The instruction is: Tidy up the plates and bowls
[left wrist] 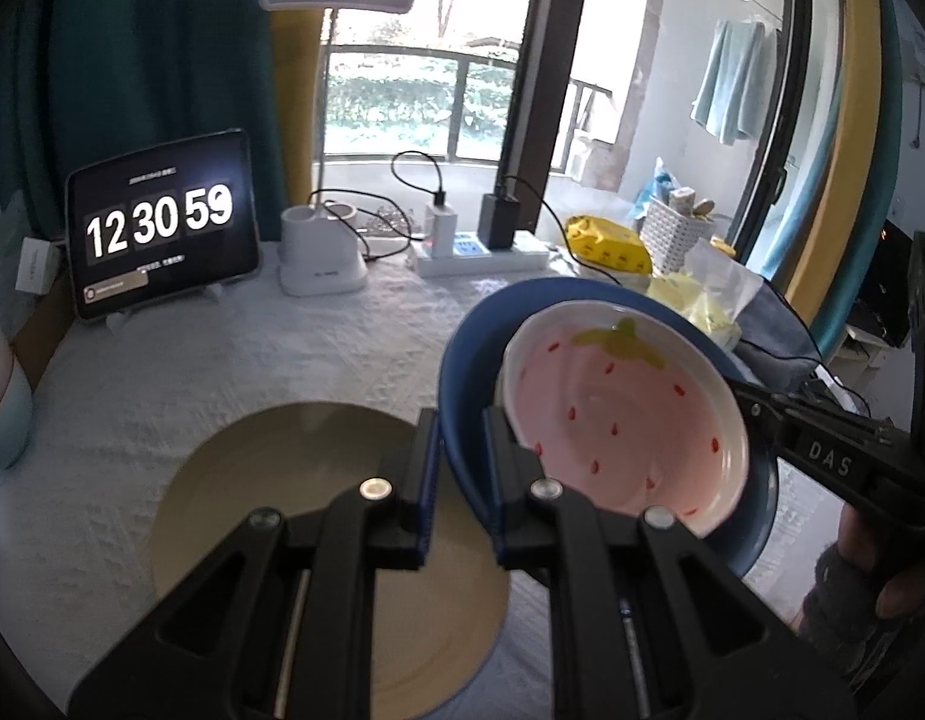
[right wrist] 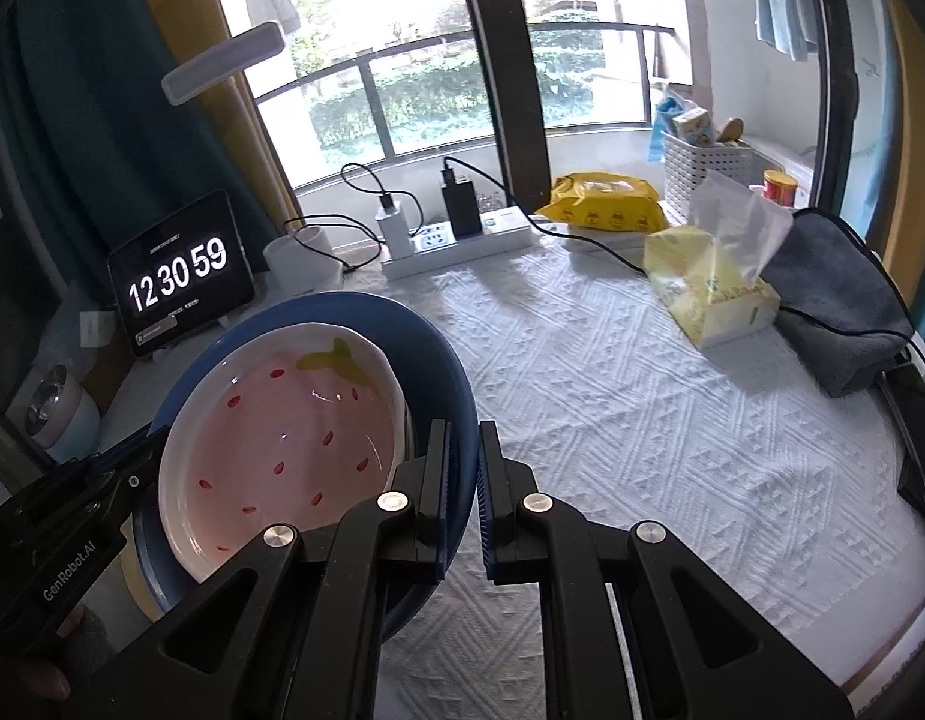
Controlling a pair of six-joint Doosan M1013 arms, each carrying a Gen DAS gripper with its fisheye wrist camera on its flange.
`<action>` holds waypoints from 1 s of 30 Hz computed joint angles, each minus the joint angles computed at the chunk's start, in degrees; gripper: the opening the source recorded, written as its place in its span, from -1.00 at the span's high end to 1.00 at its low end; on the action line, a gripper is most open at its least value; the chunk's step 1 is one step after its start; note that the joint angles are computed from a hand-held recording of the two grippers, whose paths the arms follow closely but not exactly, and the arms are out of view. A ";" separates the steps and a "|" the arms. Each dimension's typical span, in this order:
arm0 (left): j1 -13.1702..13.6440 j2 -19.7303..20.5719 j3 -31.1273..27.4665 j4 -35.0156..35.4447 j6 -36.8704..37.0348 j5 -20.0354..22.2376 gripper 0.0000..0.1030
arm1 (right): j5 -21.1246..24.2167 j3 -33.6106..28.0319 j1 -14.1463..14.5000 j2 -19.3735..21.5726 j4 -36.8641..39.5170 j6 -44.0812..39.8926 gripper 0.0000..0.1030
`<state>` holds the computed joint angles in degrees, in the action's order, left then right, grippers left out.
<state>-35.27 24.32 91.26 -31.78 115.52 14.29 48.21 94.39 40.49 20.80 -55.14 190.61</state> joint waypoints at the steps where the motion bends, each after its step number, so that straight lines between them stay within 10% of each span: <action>1: 0.27 -0.06 0.08 -0.35 0.19 0.02 0.75 | -0.06 -0.30 0.00 0.19 0.20 -0.39 0.79; 30: 6.65 -1.81 3.32 -0.36 -3.22 -1.80 0.75 | -1.29 -12.97 0.99 8.54 7.34 -14.65 0.79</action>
